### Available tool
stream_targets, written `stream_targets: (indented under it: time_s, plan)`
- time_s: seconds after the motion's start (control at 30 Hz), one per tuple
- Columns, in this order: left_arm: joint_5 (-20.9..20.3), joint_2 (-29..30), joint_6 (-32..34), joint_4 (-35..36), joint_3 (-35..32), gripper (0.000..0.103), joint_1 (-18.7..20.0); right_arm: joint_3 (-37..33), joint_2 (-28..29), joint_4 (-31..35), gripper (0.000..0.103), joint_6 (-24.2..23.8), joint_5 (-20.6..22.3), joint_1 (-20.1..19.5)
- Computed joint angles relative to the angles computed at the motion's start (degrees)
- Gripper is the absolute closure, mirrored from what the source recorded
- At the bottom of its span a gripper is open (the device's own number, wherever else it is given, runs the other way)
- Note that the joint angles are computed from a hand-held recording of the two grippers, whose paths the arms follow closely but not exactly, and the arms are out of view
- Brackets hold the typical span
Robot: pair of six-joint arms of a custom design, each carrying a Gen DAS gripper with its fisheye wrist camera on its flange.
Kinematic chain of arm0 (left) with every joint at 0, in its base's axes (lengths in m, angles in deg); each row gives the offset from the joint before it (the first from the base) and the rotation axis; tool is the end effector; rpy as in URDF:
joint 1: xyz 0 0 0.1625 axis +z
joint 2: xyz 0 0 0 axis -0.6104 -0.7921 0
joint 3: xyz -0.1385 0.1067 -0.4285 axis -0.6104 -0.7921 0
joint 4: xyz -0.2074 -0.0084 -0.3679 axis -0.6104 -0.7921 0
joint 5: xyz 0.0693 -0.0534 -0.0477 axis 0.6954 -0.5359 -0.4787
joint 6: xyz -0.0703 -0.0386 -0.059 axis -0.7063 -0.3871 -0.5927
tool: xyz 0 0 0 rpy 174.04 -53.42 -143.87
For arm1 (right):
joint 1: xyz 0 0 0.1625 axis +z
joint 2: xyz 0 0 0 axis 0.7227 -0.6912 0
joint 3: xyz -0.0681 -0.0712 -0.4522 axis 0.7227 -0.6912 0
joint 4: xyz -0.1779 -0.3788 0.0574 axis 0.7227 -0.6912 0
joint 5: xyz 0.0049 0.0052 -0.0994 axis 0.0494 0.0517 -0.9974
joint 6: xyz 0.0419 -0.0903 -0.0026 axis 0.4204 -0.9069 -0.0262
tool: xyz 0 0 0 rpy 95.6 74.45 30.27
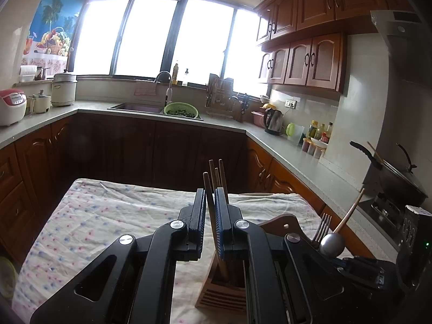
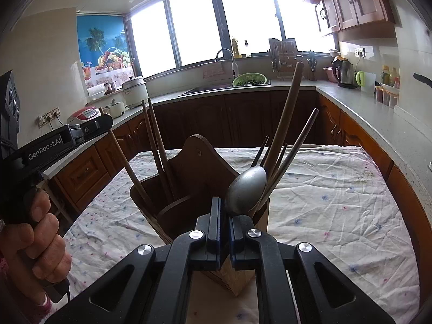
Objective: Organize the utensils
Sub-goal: 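Lower the chopstick and spoon into the wooden holder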
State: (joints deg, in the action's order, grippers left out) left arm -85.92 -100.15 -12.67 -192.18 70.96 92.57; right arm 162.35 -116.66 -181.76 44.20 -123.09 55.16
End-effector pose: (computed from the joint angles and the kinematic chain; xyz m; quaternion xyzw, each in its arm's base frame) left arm -0.2957 -0.7794 0.2367 0.1428 0.7729 -0.5659 0.2489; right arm 0.2729 -0.7788 0.2038 0.3263 -0.8704 0.3307 0.1629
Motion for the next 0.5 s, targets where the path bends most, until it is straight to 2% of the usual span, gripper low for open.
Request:
stream_targets:
  time_s: [0.3,0.37,0.47,0.5]
  plan:
    - [0.2,-0.8,-0.8,0.4,1.1,0.097,-0.4,1.5,-1.1,-0.7,0.093,0.8,-0.3,0.1]
    - [0.0,-1.2,-1.5,0.9,1.6,0.096,-0.6,2.1,-1.6,-1.2,0.088,1.2,-0.5,0.1]
    - [0.0,-1.8,-1.3,0.1,2.8,0.085,-1.1,3.2,-2.3,-2.2,0.071,1.8,0.0,-0.1]
    - [0.2,-2.0,-1.0,-0.7,3.3,0.074,-1.3,3.5,-2.5,-2.5,0.071,1.9,0.0,-0.1]
